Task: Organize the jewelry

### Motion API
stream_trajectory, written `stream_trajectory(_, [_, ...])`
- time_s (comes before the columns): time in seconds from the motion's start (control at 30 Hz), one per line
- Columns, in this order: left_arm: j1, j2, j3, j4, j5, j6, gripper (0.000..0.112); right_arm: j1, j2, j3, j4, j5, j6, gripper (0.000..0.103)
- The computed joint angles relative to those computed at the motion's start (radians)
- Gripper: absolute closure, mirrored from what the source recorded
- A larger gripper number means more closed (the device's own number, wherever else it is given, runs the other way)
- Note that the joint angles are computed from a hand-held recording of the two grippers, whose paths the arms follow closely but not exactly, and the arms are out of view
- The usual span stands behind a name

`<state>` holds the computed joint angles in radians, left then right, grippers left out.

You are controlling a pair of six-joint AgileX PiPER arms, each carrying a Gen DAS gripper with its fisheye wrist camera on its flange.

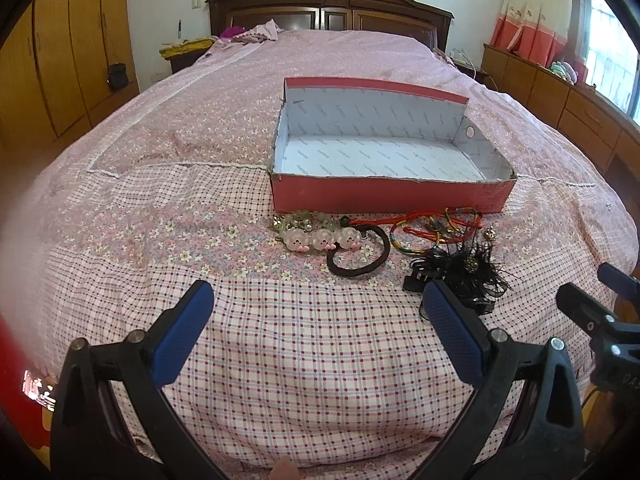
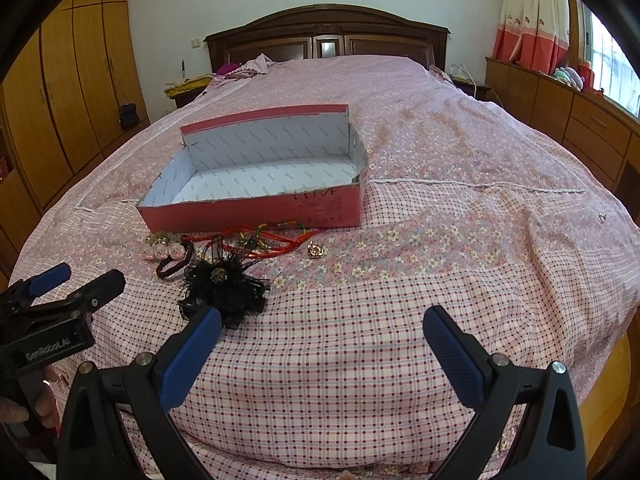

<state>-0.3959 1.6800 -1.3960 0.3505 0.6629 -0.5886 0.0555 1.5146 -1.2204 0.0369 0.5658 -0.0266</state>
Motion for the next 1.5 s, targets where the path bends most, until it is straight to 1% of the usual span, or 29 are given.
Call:
stream_trajectory(0.2, [0.021, 0.050, -0.042, -0.053, 0.012, 0.063, 0.016, -0.011, 0.014, -0.009, 0.043, -0.004, -0.062, 0.000])
stream_trajectory(0.3, [0.013, 0.078, -0.066, -0.046, 0.018, 0.074, 0.022, -0.019, 0.025, -0.014, 0.070, -0.007, -0.094, 0.000])
stream_trajectory(0.37, [0.008, 0.102, -0.090, -0.058, 0.027, 0.102, 0.027, -0.027, 0.030, -0.017, 0.092, -0.005, -0.119, 0.000])
stream_trajectory(0.43, [0.000, 0.128, -0.117, -0.065, 0.036, 0.128, 0.035, -0.033, 0.037, -0.020, 0.111, -0.003, -0.138, 0.000])
stream_trajectory(0.53, [-0.011, 0.165, -0.155, -0.070, 0.047, 0.168, 0.044, -0.045, 0.049, -0.027, 0.142, 0.003, -0.165, 0.000])
stream_trajectory(0.67, [-0.018, 0.217, -0.210, -0.096, 0.073, 0.224, 0.052, -0.062, 0.063, -0.032, 0.175, 0.011, -0.189, 0.000])
stream_trajectory(0.73, [-0.014, 0.245, -0.239, -0.121, 0.091, 0.253, 0.061, -0.070, 0.068, -0.035, 0.188, 0.015, -0.197, 0.000])
stream_trajectory(0.83, [-0.006, 0.279, -0.274, -0.155, 0.113, 0.291, 0.071, -0.080, 0.077, -0.039, 0.206, 0.021, -0.209, 0.000])
stream_trajectory(0.93, [0.000, 0.290, -0.286, -0.160, 0.120, 0.294, 0.072, -0.089, 0.085, -0.044, 0.224, 0.030, -0.223, 0.000])
stream_trajectory(1.07, [0.016, 0.322, -0.327, -0.202, 0.145, 0.321, 0.072, -0.090, 0.090, -0.048, 0.240, 0.036, -0.238, 0.000])
stream_trajectory(1.17, [0.013, 0.321, -0.321, -0.194, 0.141, 0.314, 0.072, -0.093, 0.091, -0.045, 0.256, 0.033, -0.256, 0.000])
stream_trajectory(1.2, [0.010, 0.320, -0.319, -0.186, 0.141, 0.306, 0.075, -0.095, 0.091, -0.044, 0.266, 0.033, -0.265, 0.000])
stream_trajectory(1.27, [0.002, 0.312, -0.304, -0.171, 0.128, 0.292, 0.086, -0.098, 0.094, -0.046, 0.277, 0.036, -0.274, 0.000])
stream_trajectory(1.33, [-0.005, 0.300, -0.289, -0.160, 0.118, 0.279, 0.107, -0.097, 0.100, -0.052, 0.274, 0.040, -0.269, 0.000])
stream_trajectory(1.37, [-0.004, 0.298, -0.289, -0.163, 0.117, 0.281, 0.112, -0.096, 0.103, -0.054, 0.270, 0.043, -0.265, 0.000])
stream_trajectory(1.5, [0.015, 0.259, -0.242, -0.204, 0.089, 0.301, 0.112, -0.083, 0.103, -0.057, 0.247, 0.040, -0.250, 0.000])
